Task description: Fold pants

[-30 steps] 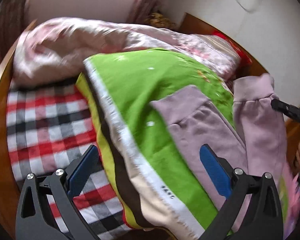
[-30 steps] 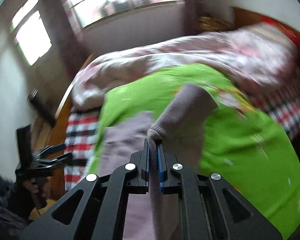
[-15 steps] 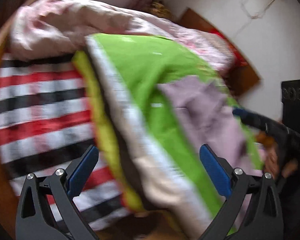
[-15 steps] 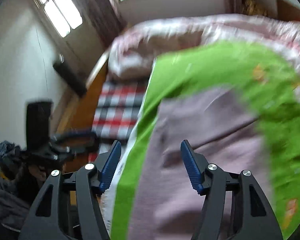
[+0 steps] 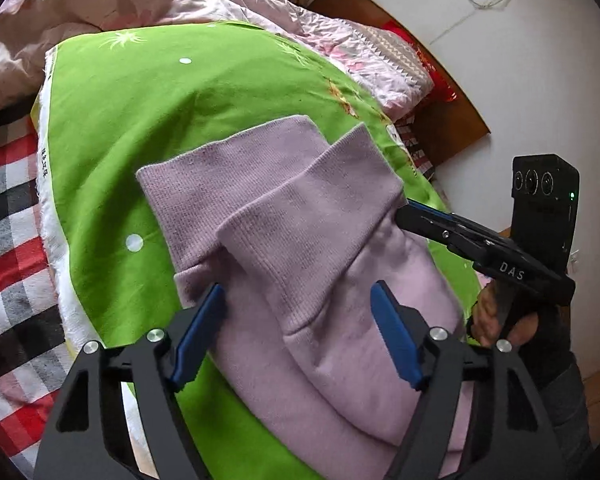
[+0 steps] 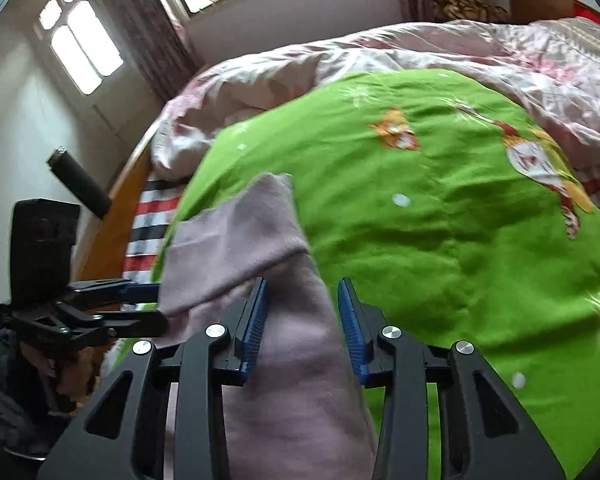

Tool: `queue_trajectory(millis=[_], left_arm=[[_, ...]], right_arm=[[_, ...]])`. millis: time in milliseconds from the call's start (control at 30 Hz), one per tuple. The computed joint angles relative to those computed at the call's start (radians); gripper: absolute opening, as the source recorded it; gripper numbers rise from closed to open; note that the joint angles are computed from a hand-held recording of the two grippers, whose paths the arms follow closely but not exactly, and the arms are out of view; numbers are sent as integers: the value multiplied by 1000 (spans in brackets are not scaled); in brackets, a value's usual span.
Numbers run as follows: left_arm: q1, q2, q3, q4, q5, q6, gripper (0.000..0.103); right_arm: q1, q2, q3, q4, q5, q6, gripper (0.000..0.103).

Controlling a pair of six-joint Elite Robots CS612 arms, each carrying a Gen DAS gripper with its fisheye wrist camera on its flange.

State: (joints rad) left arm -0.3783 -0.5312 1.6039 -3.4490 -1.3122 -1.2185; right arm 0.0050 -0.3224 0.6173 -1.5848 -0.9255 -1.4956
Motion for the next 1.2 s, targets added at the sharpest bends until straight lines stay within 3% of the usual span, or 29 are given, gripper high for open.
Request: queue_trajectory(millis=[100, 167, 333, 433, 533, 600, 633, 700, 733, 767, 833, 900, 933, 1000, 1100, 1133, 1167, 1200], left_arm=[[-2, 3, 6, -11, 15, 2, 60], [-2, 6, 3, 1, 22, 10, 41], [-9, -4, 12, -6, 49, 33, 11], [-21, -45, 43, -40, 101, 112, 7], [-26, -94, 82, -67, 193, 173, 7], [-24, -119, 109, -70, 236, 171, 9], [-14, -132, 117, -22, 224, 163, 13], [1, -132, 116, 47, 195, 121, 16], [16, -121, 108, 106, 162, 72, 22], [26, -112, 98, 165, 133, 39, 43], [39, -96, 86, 290, 90, -36, 64], [38, -96, 115, 263, 70, -87, 64], [24, -101, 144, 211, 111, -106, 67], [-14, -130, 185, 200, 248, -118, 74], [-42, -142, 183, 102, 304, -12, 82], [-50, -142, 174, 59, 296, 48, 90], [-58, -140, 158, 28, 278, 117, 97], [-71, -136, 135, 8, 254, 200, 100]], right_arm=[[2, -31, 67, -54, -11, -57, 26], [3, -44, 100, -98, 2, -63, 14], [-14, -90, 187, -169, 64, -64, 6], [-21, -142, 266, -247, 104, -73, 6], [-20, -168, 264, -197, 174, -81, 6], [-13, -181, 265, -183, 202, -89, 6], [-6, -185, 275, -210, 191, -77, 6], [13, -174, 270, -244, 125, -38, 6], [27, -159, 266, -282, 70, 2, 7], [37, -147, 267, -322, 21, 35, 10], [57, -105, 249, -405, -90, 138, 20], [49, -86, 220, -369, -62, 191, 23], [41, -82, 201, -326, -30, 205, 24], [26, -91, 193, -301, 27, 210, 24], [1, -130, 226, -313, 90, 210, 26], [-15, -153, 250, -300, 116, 200, 42], [-29, -170, 270, -290, 134, 185, 81], [-44, -192, 303, -300, 152, 171, 94]])
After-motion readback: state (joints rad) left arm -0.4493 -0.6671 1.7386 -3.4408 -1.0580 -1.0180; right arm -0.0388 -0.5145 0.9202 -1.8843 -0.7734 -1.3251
